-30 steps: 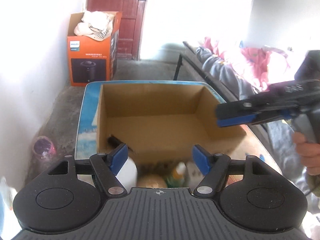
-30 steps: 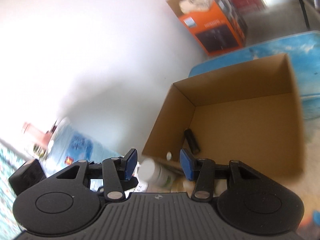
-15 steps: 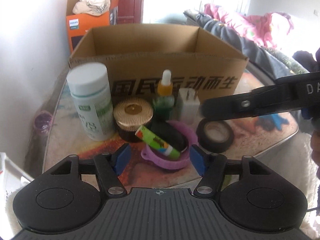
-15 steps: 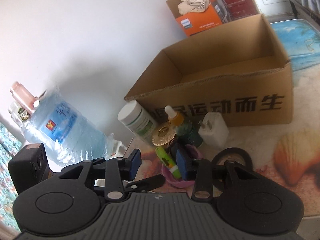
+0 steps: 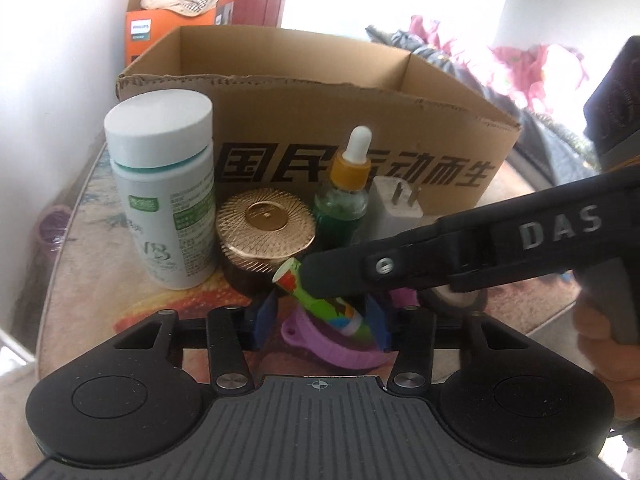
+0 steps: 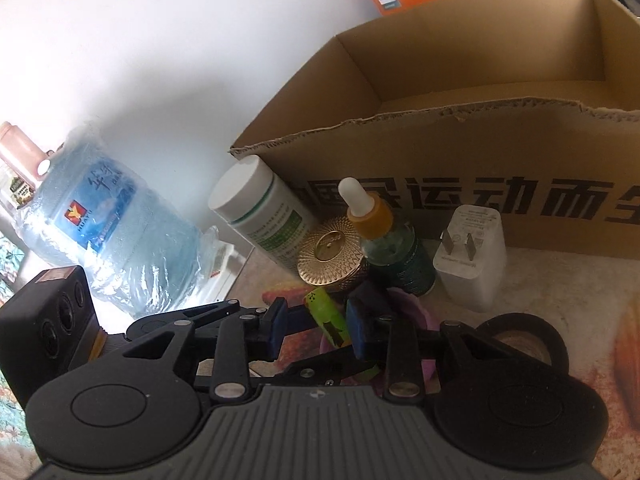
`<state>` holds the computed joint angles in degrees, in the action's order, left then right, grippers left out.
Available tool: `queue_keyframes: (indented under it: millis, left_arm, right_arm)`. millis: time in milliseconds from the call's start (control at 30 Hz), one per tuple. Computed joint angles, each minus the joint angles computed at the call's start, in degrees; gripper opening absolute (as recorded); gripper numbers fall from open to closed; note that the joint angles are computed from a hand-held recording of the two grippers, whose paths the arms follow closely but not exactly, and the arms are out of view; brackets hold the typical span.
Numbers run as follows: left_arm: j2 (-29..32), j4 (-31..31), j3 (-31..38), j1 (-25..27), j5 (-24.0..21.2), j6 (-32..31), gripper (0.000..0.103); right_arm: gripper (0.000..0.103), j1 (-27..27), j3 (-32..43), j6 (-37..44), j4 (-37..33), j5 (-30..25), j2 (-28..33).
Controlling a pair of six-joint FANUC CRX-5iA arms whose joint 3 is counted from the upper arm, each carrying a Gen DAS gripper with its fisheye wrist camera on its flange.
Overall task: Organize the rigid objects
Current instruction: 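Grasp the green glue stick with the right gripper, then carry the glue stick into the cardboard box and release it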
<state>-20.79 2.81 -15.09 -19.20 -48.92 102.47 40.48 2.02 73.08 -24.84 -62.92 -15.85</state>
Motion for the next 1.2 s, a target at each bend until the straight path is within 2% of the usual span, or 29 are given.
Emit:
queue_keyframes:
  millis: [67, 467, 567, 633, 767, 967, 1100, 1200]
  left_arm:
    - [-0.87, 0.96, -1.32, 0.33, 1.73, -1.27, 0.035]
    - [-3.31, -3.9, -1.98, -3.25, 4.88, -1.08, 0.022]
    - [-2.12, -6.05, -0.6, -4.54, 4.13, 0.09, 0.021]
    - [-1.52, -7.81, 0.26, -5.34, 3.56, 1.33, 0.019]
    - [-1.28, -9.32, 1.48, -6.02, 2.67, 2.48, 0.015]
    - [-2.2, -13.12, 3.73, -8.67, 1.33, 5.35, 0.015]
    - [-2.33, -14.34, 6.85, -9.41, -0.51, 5.67, 0.015]
    - [-2.29, -14.94, 10.11, -8.93, -1.04, 4.3, 0.015]
  right_arm:
    - [0.035, -0.15, 0.19, 0.43, -0.28, -0.2, 0.29]
    - [0.035, 0.82, -1.29, 1.38, 1.42, 2.07, -1.86]
    - [0.03, 1.17, -2.23, 0.22, 2.52, 3.04, -2.38]
    - [0.022, 1.41, -2.9, -0.76, 3.47, 3.77, -2.67]
    - [0.021, 1.17, -3.72, -1.83, 3.48, 4.85, -3.7]
    - [0.019, 3.52, -4.48, -4.14, 7.4, 6.77, -6.17]
    - [0.019, 5.34, -2.77, -5.48, 10.21, 7.5, -6.84]
    - [0.019, 5.59, 0.72, -3.3, 10.84, 8.62, -5.87]
